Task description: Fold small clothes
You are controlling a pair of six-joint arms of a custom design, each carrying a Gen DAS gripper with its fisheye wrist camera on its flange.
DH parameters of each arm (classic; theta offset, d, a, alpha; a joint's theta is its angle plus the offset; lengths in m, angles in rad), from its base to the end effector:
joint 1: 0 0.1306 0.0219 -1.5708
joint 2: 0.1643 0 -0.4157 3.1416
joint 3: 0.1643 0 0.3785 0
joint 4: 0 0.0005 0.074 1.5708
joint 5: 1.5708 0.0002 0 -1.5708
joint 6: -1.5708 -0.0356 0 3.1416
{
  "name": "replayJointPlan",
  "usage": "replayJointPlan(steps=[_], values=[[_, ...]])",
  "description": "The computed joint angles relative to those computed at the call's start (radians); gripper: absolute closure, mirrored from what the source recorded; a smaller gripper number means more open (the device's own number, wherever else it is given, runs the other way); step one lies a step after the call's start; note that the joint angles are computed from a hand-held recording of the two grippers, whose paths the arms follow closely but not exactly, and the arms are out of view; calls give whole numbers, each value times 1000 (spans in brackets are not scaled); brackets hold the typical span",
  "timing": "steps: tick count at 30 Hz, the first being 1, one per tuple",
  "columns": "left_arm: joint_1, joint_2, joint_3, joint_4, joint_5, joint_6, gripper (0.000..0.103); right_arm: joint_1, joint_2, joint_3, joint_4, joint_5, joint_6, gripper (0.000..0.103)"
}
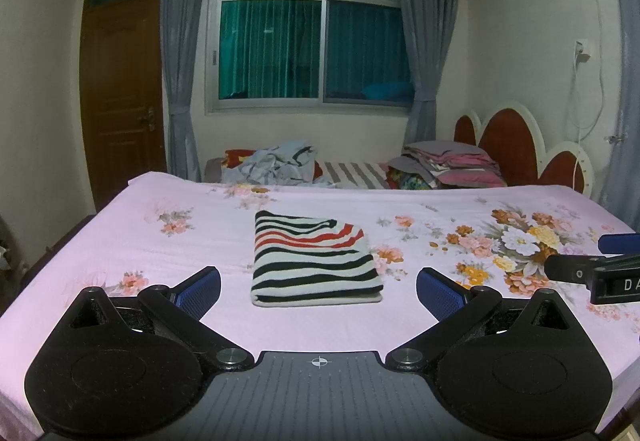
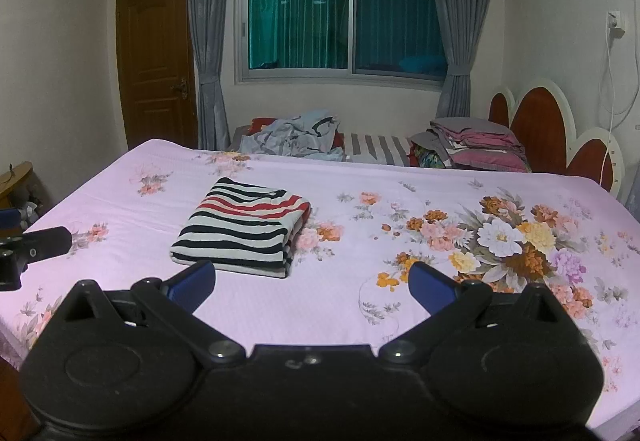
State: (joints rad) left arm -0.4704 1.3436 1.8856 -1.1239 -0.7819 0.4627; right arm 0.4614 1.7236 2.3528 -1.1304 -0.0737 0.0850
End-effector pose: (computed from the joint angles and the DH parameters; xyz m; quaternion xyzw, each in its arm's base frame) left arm 0.3702 -0.1607 0.6860 -0.1777 0.8145 0.1022 0.5427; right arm 0.4947 0.2483 0.6955 -0.2501 0.8228 0.1264 0.4944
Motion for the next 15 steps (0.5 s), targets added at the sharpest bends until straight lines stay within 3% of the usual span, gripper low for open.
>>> replayJointPlan(steps=[15], values=[[4,-1,-2,0,0,1,0,-3,6,14,-7,-12,10,0]])
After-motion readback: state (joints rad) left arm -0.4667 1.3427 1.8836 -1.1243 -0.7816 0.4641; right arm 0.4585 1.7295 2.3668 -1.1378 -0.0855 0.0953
